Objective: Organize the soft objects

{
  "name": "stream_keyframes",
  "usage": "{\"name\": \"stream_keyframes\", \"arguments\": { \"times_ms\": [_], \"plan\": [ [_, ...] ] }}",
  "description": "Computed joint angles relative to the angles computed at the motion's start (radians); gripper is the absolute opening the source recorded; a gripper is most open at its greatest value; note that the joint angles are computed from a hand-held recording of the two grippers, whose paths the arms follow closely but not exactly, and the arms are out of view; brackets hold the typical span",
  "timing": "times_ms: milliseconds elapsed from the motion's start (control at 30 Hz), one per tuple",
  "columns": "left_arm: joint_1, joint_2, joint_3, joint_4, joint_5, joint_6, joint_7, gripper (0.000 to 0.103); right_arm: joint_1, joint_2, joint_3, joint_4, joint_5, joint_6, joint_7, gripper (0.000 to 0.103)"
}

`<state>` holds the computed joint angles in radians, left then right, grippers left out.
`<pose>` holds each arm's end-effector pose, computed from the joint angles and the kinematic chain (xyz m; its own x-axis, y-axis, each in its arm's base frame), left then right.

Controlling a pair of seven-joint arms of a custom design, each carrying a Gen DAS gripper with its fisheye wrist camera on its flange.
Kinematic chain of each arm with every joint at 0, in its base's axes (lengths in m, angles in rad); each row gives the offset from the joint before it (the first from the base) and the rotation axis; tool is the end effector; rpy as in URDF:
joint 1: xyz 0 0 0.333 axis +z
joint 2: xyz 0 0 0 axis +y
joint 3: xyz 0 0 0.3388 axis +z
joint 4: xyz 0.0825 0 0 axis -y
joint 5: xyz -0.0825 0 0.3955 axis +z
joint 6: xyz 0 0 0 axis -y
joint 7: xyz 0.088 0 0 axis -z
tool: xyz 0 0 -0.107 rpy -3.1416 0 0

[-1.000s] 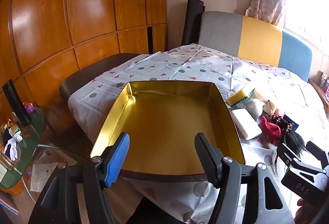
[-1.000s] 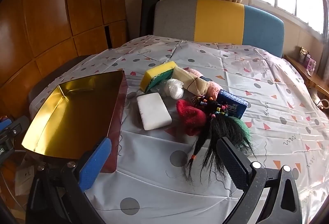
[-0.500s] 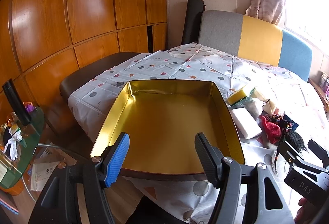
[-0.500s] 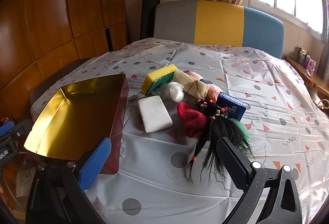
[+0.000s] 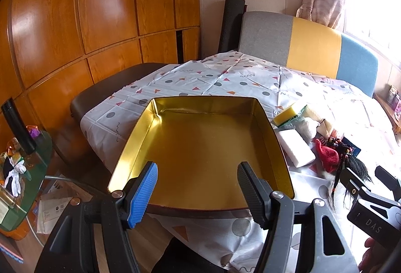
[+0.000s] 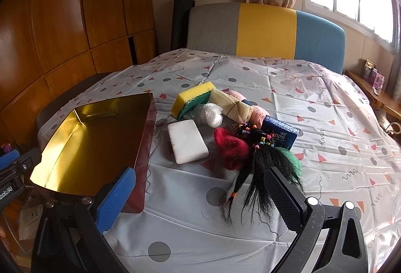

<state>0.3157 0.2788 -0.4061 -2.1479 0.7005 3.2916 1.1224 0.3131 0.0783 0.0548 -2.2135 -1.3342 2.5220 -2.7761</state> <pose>0.6069 -0.1068 0.3933 -0.3045 -0.9524 -0.0164 -0.6072 0.2074 -0.7671 0.5245 0.2118 0.3757 -0.4684 -0.8826 -0.0397 -0.5533 0.3281 -0.7657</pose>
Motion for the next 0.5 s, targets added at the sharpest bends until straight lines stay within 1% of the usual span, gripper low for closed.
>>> {"name": "stream_keyframes", "arguments": {
  "times_ms": [67,133,233,333,400,467,500],
  "plan": [
    [0.035,0.004,-0.04,-0.001,-0.004,-0.006,0.015,0.067,0.0,0.0,0.0,0.0,0.005,-0.003,-0.007,0.103],
    [0.055,0.006,-0.062,-0.002,-0.006,-0.011,0.023,0.067,0.0,0.0,-0.001,0.001,0.01,-0.001,-0.015,0.103],
    [0.054,0.005,-0.064,-0.004,-0.011,-0.011,0.031,0.067,-0.002,0.0,-0.002,-0.001,0.011,0.0,-0.019,0.103],
    [0.086,0.009,-0.102,-0.005,-0.018,-0.019,0.047,0.067,-0.004,-0.001,-0.004,-0.005,0.012,0.005,-0.019,0.103],
    [0.088,0.009,-0.107,-0.004,-0.024,-0.021,0.058,0.067,-0.005,-0.002,-0.004,-0.007,0.011,0.005,-0.021,0.103],
    [0.108,0.012,-0.132,-0.006,-0.029,-0.025,0.073,0.067,-0.005,-0.005,-0.003,-0.009,0.006,0.003,-0.017,0.103],
    [0.106,0.013,-0.133,-0.005,-0.034,-0.027,0.078,0.067,-0.006,-0.006,-0.004,-0.01,0.003,0.005,-0.014,0.103]
  ]
}}
